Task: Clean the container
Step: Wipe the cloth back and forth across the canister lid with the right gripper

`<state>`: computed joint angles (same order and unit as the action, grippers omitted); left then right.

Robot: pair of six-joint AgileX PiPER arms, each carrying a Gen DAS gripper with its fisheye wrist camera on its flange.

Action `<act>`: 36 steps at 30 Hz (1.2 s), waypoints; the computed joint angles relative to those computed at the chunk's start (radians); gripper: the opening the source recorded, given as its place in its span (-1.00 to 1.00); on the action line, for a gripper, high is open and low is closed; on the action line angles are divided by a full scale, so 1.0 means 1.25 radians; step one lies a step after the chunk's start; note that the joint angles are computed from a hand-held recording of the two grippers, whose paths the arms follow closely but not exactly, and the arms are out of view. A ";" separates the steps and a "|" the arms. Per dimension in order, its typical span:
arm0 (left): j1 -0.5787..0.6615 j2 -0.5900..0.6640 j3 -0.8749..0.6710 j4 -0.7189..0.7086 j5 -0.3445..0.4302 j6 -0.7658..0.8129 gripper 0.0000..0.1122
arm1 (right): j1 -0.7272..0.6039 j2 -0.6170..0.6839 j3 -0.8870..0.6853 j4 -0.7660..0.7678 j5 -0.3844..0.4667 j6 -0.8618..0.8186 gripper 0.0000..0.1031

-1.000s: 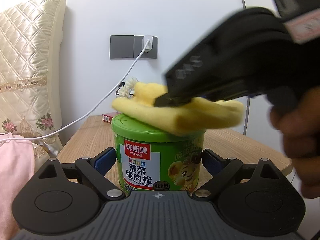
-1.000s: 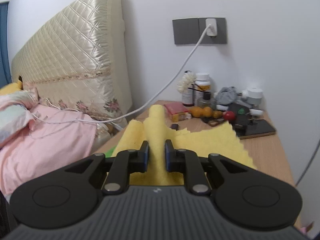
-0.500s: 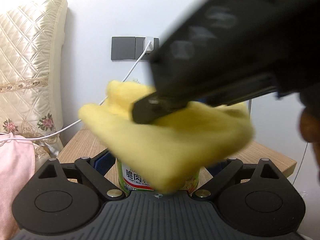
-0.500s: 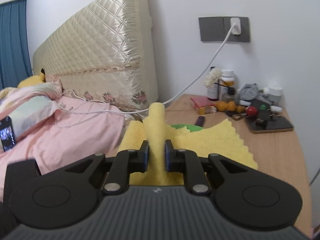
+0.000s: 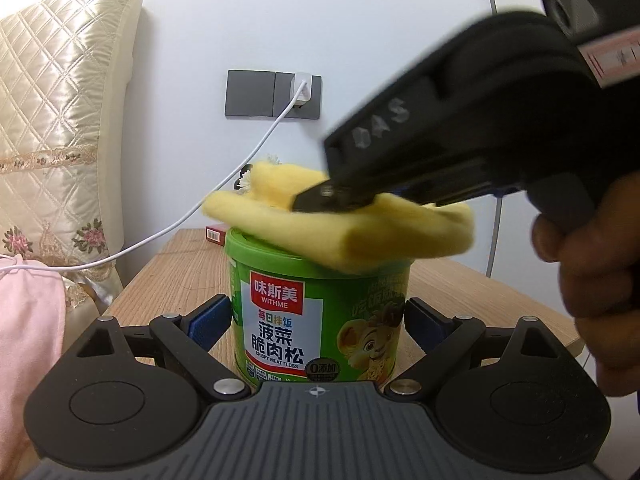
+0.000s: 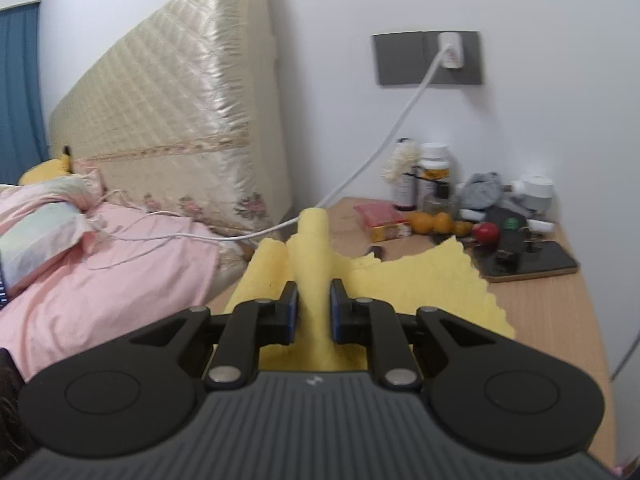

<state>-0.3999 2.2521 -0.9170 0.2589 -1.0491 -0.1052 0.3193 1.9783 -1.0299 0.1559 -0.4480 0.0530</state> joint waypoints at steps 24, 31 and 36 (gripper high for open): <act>-0.008 0.010 -0.003 -0.021 -0.010 0.015 0.68 | -0.024 -0.025 0.060 -0.075 -0.043 0.074 -0.67; -0.008 0.018 -0.007 -0.027 -0.021 0.015 0.68 | -0.014 -0.004 0.016 -0.157 -0.018 0.136 -0.66; -0.008 0.013 -0.005 -0.023 -0.015 0.012 0.68 | -0.001 -0.039 0.062 -0.221 -0.027 0.207 -0.66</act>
<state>-0.4096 2.2690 -0.9235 0.2298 -1.0675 -0.0904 0.3176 1.9293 -0.9521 -0.1200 -0.4817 0.3115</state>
